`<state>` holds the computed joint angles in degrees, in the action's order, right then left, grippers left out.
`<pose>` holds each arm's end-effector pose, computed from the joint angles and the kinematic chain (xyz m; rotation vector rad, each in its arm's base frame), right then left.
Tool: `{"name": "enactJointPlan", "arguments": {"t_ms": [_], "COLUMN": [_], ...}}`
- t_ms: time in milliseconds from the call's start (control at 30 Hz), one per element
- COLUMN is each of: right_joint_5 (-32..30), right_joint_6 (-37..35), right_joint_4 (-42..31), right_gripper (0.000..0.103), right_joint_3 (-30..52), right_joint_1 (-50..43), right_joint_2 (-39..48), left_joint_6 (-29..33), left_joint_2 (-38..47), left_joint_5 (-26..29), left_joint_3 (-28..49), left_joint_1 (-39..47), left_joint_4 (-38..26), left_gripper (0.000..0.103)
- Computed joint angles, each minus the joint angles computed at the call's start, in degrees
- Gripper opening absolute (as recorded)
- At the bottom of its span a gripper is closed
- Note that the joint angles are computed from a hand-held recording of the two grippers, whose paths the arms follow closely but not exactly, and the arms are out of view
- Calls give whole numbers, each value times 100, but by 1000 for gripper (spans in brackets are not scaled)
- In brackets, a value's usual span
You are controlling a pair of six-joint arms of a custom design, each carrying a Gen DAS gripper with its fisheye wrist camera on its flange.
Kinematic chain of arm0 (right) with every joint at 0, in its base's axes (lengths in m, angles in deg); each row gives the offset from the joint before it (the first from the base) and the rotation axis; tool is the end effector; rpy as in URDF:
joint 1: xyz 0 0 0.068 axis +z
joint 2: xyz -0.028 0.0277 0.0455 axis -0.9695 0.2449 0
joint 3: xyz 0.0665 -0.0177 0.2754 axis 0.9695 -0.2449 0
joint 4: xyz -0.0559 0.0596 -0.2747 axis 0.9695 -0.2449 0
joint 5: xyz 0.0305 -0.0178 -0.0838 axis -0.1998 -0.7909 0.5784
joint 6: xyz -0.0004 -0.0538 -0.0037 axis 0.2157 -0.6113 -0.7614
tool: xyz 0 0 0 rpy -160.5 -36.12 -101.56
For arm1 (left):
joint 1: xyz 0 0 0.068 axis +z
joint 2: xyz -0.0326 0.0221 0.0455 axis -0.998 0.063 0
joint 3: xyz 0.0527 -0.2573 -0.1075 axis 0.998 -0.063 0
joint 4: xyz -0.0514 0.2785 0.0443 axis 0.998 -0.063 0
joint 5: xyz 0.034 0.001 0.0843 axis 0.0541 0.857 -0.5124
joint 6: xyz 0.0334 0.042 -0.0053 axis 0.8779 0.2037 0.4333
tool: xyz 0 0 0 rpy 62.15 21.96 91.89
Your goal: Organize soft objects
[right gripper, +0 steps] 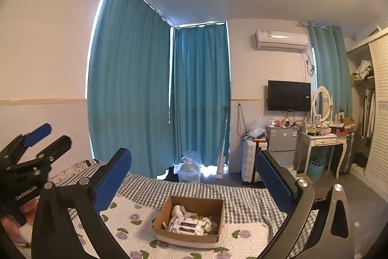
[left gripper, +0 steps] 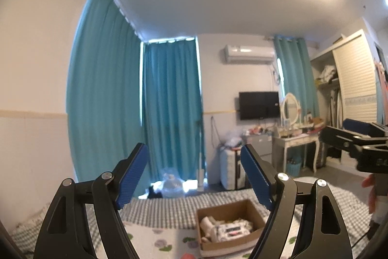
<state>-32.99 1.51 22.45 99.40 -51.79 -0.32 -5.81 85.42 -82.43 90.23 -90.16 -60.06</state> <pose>0.3528 0.1654 0.4727 -0.5103 1.5654 0.4809 0.2695 -0.0038 0.4320 -0.2135 1.5003 0.3055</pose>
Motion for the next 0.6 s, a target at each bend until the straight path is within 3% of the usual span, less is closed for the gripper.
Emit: {"name": "enactJointPlan", "arguments": {"t_ms": [167, 400, 600], "right_joint_5": [95, 286, 429], "right_joint_6": [99, 270, 48], "right_joint_4": [883, 1131, 1101], "right_gripper": [103, 103, 103], "right_joint_3": [-517, -318, -185], "right_joint_1": [-34, -66, -35], "right_joint_2": [585, 1815, 2184], "left_joint_6": [-208, -510, -554], "left_joint_2": [836, 1823, 1887], "left_joint_5": [126, 360, 377], "left_joint_3": [-186, -349, -605], "left_joint_1": [212, 291, 187], "left_joint_4": [452, 886, 886], "left_gripper": [80, 80, 80]}}
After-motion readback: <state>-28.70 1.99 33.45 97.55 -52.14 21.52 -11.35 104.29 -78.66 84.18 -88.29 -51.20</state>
